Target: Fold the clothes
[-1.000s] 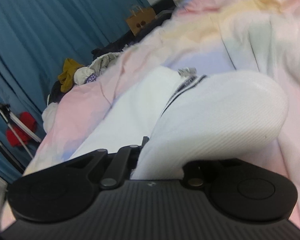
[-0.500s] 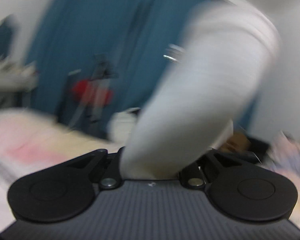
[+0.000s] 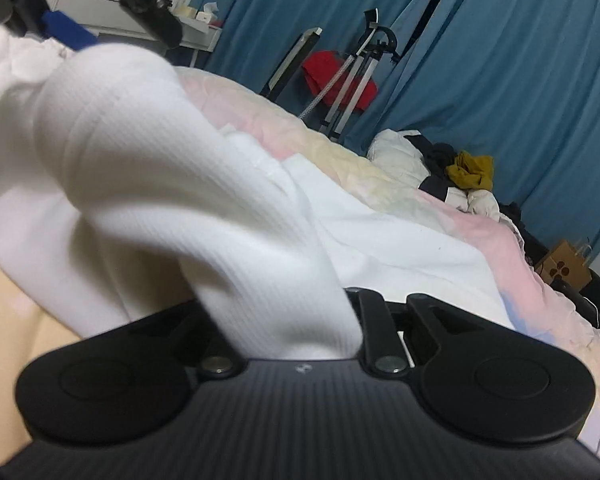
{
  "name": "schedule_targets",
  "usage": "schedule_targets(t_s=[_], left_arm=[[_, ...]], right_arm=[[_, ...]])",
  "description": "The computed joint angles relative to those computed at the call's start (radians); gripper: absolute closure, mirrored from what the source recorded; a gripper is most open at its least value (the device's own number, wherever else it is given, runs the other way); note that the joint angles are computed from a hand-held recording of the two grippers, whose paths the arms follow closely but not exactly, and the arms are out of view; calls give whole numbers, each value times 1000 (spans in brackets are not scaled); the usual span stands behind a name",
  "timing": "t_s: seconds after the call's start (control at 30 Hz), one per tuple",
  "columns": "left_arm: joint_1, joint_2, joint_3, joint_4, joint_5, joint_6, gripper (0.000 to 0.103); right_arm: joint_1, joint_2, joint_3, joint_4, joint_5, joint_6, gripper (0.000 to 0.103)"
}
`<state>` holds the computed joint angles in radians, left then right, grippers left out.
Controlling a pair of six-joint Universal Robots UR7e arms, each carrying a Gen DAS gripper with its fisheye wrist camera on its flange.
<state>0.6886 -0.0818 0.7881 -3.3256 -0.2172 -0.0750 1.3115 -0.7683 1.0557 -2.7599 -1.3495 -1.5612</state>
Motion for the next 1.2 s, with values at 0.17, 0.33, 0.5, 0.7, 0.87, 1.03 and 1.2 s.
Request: schedule_targets(t_s=[0.17,0.33,0.5,0.7,0.87,1.03,1.2], left_arm=[[2,-28,63,-20,-76,-12,20],[10,-59,127,24,-130,-87,20],[21,-94,180,84,-145,-209,20],[39,-94,167,108,-156,-260,20],[45,-74,127,70,-194,-202,20],[63,-71,83,207,-223,-252,21],[103,-99,74,378,-305,-411,25]], right_arm=[[15,-44,35,48,-48,54,77],[25,-127,48,275,-73,210,30],[17,-186,19,476,-10,391,25],[-32,-168,-128,762,209,575,27],[-2,-118,-122,684,0,564,28],[32,-107,-57,579,-159,512,26],[17,-120,-102,670,-78,614,28]])
